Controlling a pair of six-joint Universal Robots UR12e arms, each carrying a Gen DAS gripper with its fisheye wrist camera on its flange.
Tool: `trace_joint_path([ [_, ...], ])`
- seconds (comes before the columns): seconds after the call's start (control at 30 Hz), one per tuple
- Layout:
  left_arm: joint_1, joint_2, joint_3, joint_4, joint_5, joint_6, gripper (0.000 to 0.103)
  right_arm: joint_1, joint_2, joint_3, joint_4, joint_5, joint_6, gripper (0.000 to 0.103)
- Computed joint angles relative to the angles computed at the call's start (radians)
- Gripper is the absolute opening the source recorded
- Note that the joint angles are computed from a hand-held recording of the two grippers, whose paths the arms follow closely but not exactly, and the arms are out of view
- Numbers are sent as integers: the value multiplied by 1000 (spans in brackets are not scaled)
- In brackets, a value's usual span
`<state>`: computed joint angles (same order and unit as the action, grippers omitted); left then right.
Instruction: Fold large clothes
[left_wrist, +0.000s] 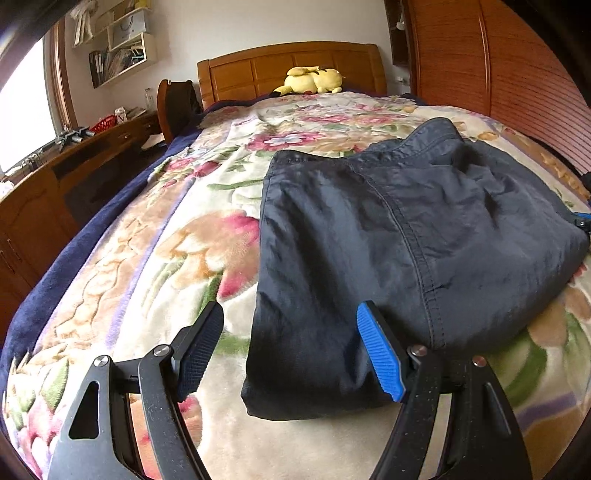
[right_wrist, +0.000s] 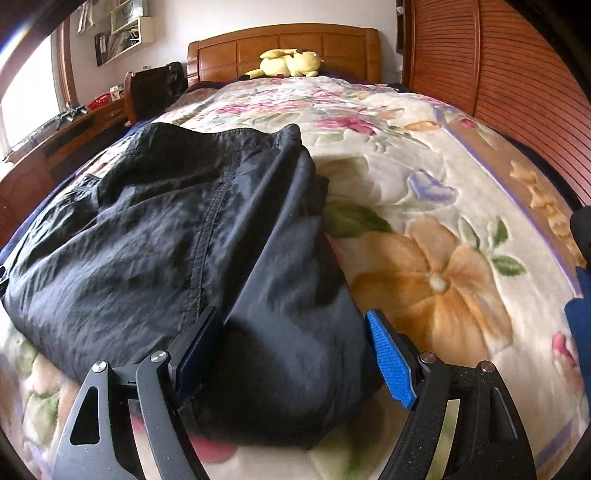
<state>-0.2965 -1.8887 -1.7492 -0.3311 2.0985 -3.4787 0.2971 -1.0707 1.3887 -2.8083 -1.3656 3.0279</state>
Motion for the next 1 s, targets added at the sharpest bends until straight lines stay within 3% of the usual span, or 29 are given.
trace_joint_path([
  [0.33, 7, 6, -8, 7, -24, -14, 76, -20, -68, 110, -81, 36, 17, 81],
  [0.63, 11, 7, -10, 16, -33, -14, 76, -41, -37, 70, 15, 143, 38, 81],
  [0.7, 15, 11, -17, 30, -58, -7, 68, -39, -31, 59, 27, 146, 34, 79],
  [0.8, 25, 18, -27, 52, -112, 9, 48, -38, -30, 57, 41, 170, 4, 61],
  [0.87, 23, 16, -22, 40, -111, 13, 21, -35, -30, 55, 58, 174, -25, 50],
  [1.0, 13, 13, -17, 40, -66, 14, 9, -29, -37, 64, 44, 166, -65, 31],
])
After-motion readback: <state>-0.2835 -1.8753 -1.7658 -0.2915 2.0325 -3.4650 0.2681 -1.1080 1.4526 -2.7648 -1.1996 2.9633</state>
